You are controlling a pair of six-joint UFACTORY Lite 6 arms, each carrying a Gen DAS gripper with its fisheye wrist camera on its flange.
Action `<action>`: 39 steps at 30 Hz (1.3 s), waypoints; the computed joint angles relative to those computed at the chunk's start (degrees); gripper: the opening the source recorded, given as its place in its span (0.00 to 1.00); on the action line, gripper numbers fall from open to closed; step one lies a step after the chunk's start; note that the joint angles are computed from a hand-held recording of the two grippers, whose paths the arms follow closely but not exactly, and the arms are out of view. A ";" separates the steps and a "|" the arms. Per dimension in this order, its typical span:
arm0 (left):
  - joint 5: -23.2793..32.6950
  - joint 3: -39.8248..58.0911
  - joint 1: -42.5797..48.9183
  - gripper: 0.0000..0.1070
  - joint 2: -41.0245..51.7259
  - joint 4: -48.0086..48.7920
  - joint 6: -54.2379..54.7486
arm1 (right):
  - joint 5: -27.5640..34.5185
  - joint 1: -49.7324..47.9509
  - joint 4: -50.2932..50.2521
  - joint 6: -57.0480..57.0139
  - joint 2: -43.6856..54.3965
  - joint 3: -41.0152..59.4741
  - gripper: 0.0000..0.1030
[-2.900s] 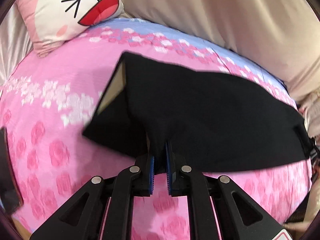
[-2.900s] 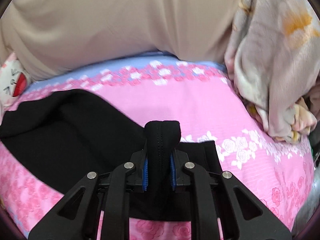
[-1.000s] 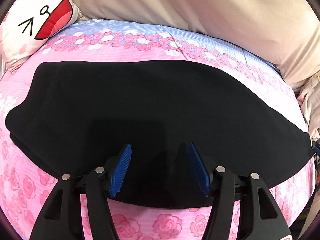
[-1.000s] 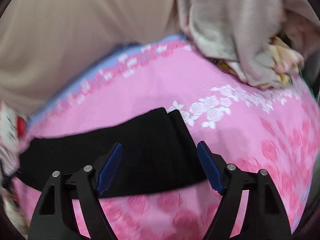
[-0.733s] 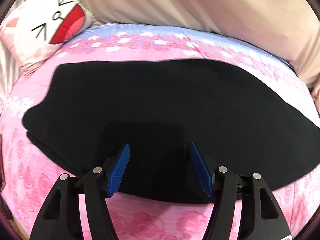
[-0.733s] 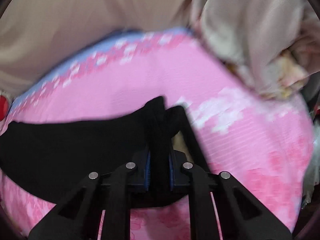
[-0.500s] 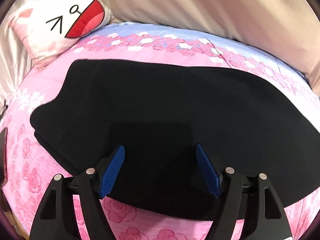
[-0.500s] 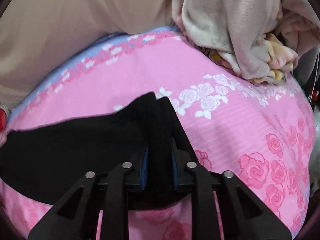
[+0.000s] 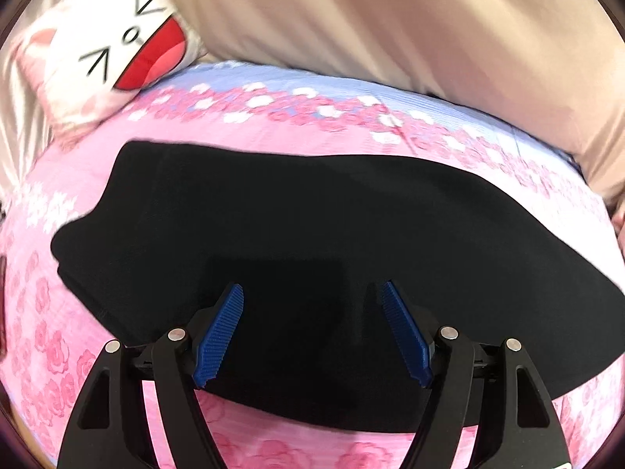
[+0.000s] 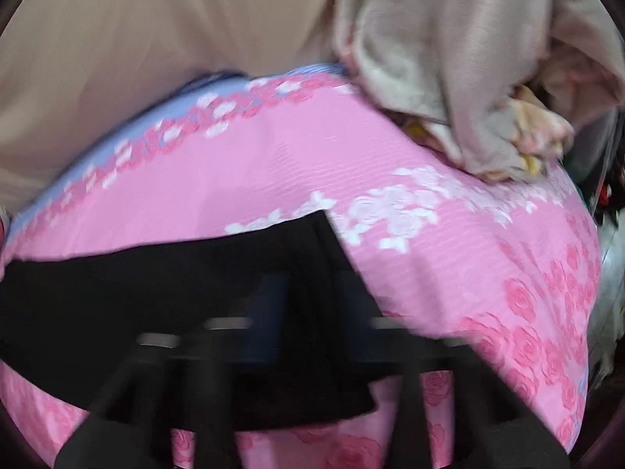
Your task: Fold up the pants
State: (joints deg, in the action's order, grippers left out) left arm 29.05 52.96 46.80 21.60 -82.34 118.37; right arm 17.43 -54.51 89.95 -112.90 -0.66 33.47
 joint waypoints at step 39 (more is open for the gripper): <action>1.22 -22.99 -12.21 0.80 -19.45 -20.96 19.01 | 18.62 -18.89 -14.75 9.77 2.60 4.87 0.60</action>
State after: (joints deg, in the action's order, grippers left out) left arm 30.27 29.97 34.59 2.15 -103.30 137.37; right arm 36.05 -73.40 75.20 -103.14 1.94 38.34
